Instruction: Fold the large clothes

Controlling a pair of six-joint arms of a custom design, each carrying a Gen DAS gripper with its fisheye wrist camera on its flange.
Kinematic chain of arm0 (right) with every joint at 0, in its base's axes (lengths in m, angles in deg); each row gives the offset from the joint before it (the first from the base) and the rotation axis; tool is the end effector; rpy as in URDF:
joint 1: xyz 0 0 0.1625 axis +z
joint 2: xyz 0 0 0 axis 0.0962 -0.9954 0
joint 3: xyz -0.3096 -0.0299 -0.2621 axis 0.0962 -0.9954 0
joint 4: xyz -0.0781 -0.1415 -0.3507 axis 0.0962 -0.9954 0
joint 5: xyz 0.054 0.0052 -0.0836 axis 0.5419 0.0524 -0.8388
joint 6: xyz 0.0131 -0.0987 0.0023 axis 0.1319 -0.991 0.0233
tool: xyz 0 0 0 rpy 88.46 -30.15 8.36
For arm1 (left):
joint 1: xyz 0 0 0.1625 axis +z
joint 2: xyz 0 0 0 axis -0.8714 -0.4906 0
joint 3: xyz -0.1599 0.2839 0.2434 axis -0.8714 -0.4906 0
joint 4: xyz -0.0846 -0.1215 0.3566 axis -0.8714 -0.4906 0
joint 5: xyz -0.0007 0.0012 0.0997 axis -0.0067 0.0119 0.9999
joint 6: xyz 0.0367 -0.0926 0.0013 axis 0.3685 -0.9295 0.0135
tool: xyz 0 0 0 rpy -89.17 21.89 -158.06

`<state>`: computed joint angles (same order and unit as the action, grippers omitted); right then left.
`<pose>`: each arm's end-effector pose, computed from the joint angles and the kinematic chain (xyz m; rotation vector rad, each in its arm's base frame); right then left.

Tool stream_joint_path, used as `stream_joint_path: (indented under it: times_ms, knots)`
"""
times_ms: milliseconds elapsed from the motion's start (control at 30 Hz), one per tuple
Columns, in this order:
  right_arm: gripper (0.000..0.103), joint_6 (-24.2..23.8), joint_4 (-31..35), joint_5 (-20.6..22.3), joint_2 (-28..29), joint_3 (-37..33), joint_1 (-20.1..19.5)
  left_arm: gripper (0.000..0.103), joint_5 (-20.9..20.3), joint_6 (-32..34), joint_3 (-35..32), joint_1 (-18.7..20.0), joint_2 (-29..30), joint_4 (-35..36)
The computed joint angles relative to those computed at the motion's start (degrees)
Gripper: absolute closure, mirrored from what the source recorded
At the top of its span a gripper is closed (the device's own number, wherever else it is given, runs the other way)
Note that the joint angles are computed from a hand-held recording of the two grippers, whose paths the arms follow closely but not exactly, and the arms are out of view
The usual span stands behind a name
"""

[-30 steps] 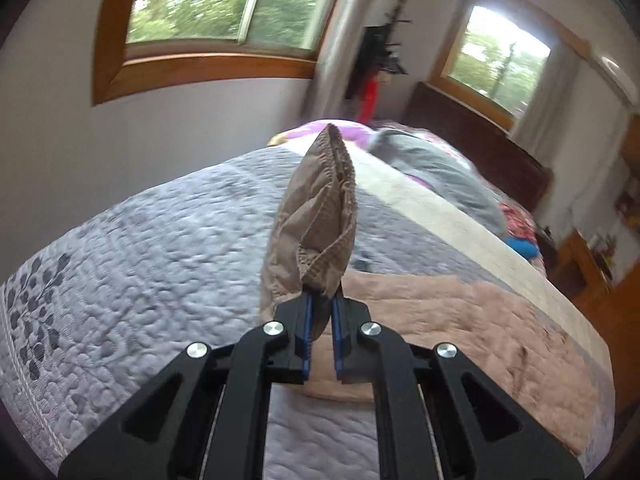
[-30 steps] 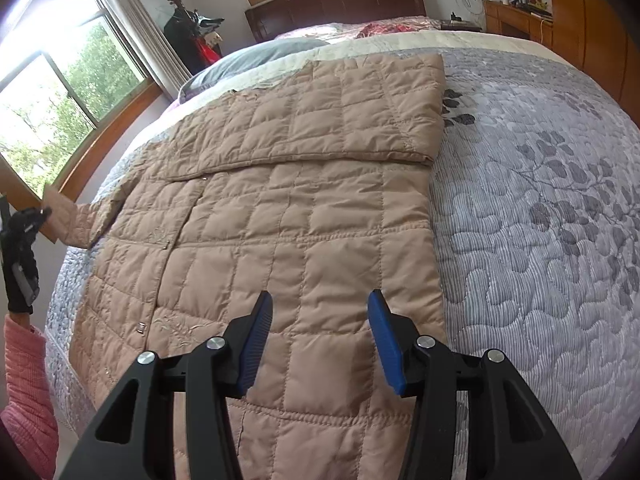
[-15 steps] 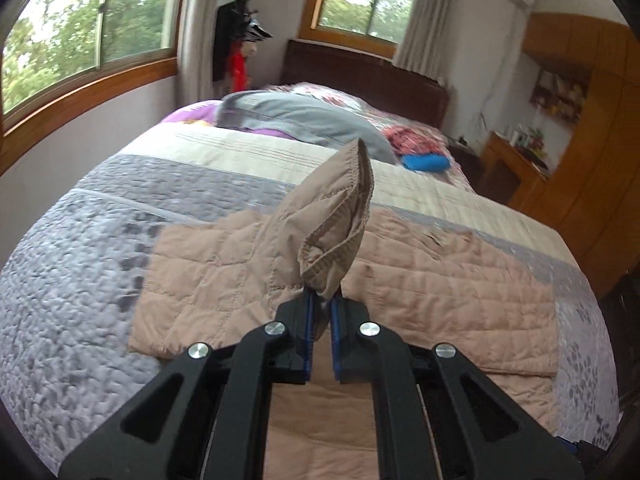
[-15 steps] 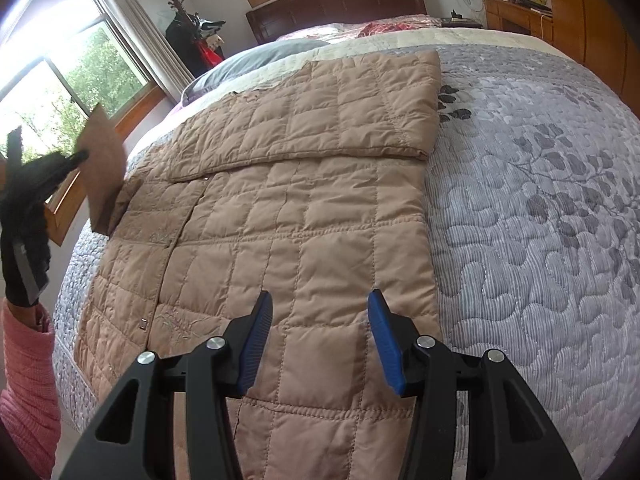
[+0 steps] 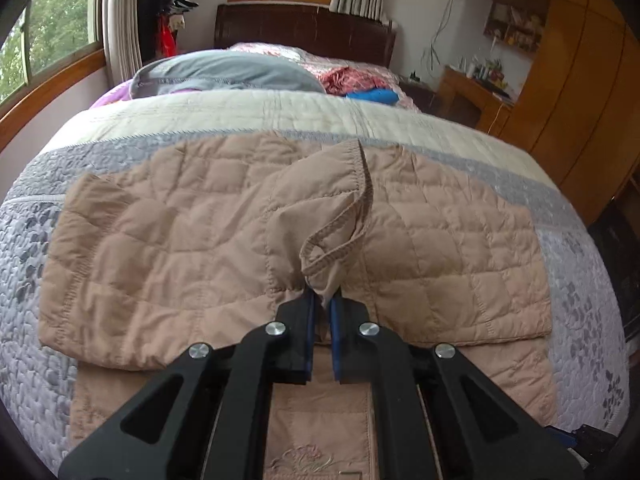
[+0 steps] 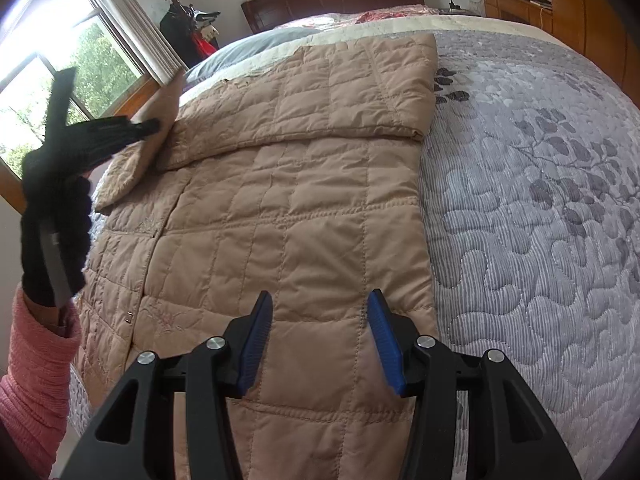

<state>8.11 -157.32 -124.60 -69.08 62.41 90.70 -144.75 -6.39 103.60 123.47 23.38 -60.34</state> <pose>0.1395 -0.6031 0.0271 -0.2819 -2.4044 0.9746 -0.2261 -0.8339 0.0502 0.8393 2.5118 -0.5914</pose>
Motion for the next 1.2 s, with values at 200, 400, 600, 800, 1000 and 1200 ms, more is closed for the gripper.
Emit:
stream_joint_path:
  times_ms: [200,400,600,800,1000,1200]
  knots:
    - [0.053,-0.54,0.1,0.46,0.12,-0.07,-0.37,0.096,0.0,-3.68,-7.63,1.36,4.64,9.18]
    - [0.052,-0.88,-0.01,1.18,-0.03,0.02,-0.68,0.074,-4.76,-2.66,-2.13,1.98,0.45,10.4]
    - [0.052,-1.05,-0.47,2.0,-0.09,0.22,-1.03,0.053,-14.55,0.05,8.86,3.32,-9.91,9.13]
    - [0.052,1.72,1.4,-0.06,-0.26,-0.73,0.11,0.05,1.68,3.71,4.46,4.02,-8.42,2.72]
    - [0.052,5.0,11.18,-0.27,-0.53,-5.76,1.86,0.052,3.34,0.07,-22.76,7.81,4.14,21.31]
    - [0.052,7.79,26.77,-0.27,2.31,-17.52,2.82,0.052,2.46,2.34,-26.99,9.1,7.61,22.0]
